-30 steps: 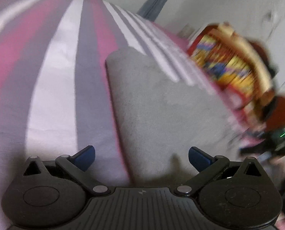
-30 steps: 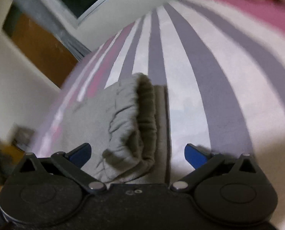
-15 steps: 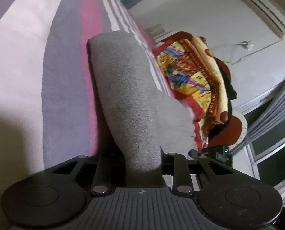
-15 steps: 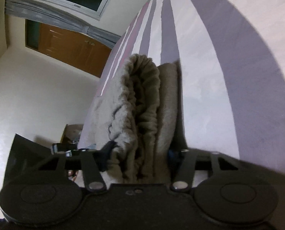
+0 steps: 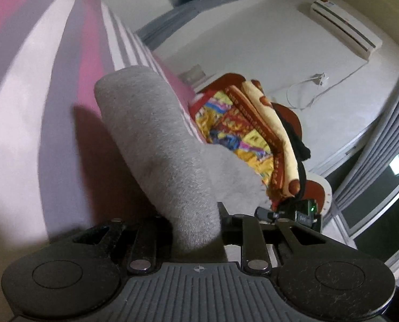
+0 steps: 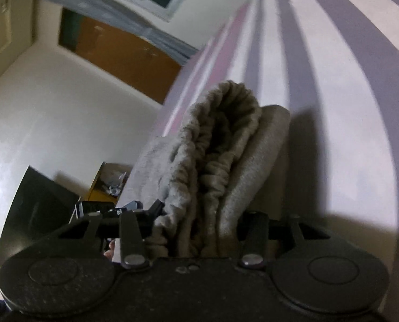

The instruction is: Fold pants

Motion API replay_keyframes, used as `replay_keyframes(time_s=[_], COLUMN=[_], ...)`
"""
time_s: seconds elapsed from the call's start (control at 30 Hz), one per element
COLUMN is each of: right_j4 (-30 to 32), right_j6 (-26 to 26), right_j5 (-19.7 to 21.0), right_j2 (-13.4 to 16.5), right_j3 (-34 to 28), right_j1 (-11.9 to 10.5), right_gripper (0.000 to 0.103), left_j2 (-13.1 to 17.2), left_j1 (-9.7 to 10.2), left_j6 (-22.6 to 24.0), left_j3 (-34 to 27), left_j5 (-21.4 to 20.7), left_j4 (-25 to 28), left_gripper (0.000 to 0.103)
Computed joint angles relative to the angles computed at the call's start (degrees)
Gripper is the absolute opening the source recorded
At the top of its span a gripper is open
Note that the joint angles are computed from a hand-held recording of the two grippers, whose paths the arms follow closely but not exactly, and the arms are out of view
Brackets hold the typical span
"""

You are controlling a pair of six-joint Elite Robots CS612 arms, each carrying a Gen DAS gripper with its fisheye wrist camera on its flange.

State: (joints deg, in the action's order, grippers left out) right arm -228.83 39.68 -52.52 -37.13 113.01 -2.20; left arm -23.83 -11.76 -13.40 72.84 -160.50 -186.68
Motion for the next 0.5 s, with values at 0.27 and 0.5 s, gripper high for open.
replay_keyframes(time_s=[0.27, 0.5], right_j4=[11.69, 25.88], right_j6=[-1.41, -3.87], right_j5=[1.06, -13.80], right_j2=[1.19, 0.65], right_j3=[-11.87, -13.02], right_j1=[-1.28, 0.88], right_gripper=[0.048, 0.089], left_j2=[1.10, -0.19], left_j1=[-1.36, -2.06], left_j6=[8.83, 7.86], left_j3=[-11.85, -8.46], left_j5=[14.55, 25.34], left_j4=[18.74, 19.93], left_gripper=[0.031, 0.054])
